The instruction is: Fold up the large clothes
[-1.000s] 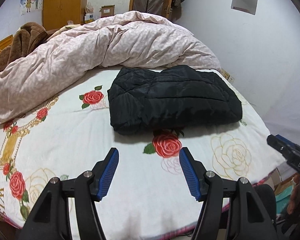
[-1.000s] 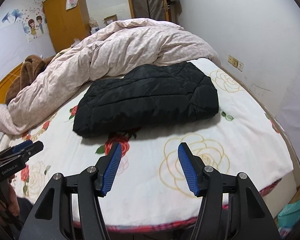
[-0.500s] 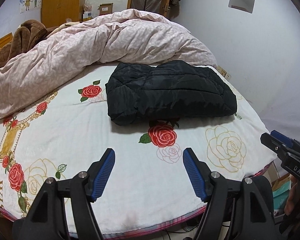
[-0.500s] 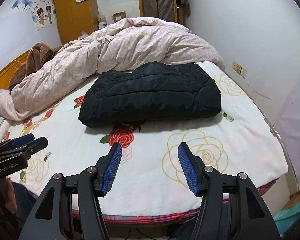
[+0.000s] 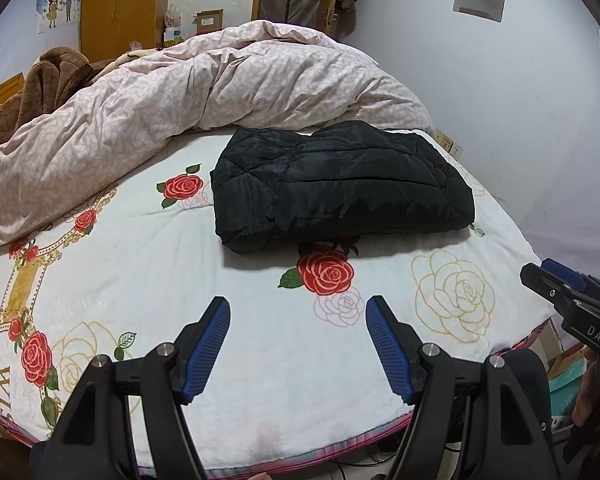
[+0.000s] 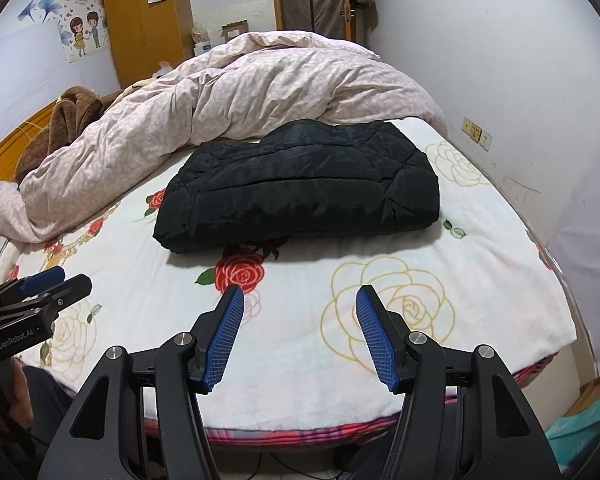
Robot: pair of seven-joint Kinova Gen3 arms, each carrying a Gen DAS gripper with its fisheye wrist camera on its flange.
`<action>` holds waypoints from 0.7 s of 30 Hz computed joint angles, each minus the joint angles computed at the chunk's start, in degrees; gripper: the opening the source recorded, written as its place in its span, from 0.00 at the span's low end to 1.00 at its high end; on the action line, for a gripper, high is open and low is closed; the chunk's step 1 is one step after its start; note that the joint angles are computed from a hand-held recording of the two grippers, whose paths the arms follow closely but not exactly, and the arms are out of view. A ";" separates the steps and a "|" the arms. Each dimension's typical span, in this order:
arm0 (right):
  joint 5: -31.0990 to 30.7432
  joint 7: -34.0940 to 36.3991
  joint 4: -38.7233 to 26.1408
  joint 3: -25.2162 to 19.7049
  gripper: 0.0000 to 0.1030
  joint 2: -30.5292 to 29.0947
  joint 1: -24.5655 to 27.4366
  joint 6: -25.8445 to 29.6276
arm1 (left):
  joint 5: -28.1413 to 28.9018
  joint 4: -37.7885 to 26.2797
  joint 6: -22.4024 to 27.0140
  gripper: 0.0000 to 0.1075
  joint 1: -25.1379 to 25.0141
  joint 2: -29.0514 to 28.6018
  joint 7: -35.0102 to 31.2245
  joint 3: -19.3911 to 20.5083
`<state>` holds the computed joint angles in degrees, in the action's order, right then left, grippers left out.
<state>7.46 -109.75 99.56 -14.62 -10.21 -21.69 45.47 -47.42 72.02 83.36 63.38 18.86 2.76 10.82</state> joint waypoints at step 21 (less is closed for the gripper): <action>-1.06 1.25 0.39 0.60 0.57 0.06 0.26 -0.24 | -0.06 1.35 0.35 0.67 -0.19 -0.91 0.12 0.70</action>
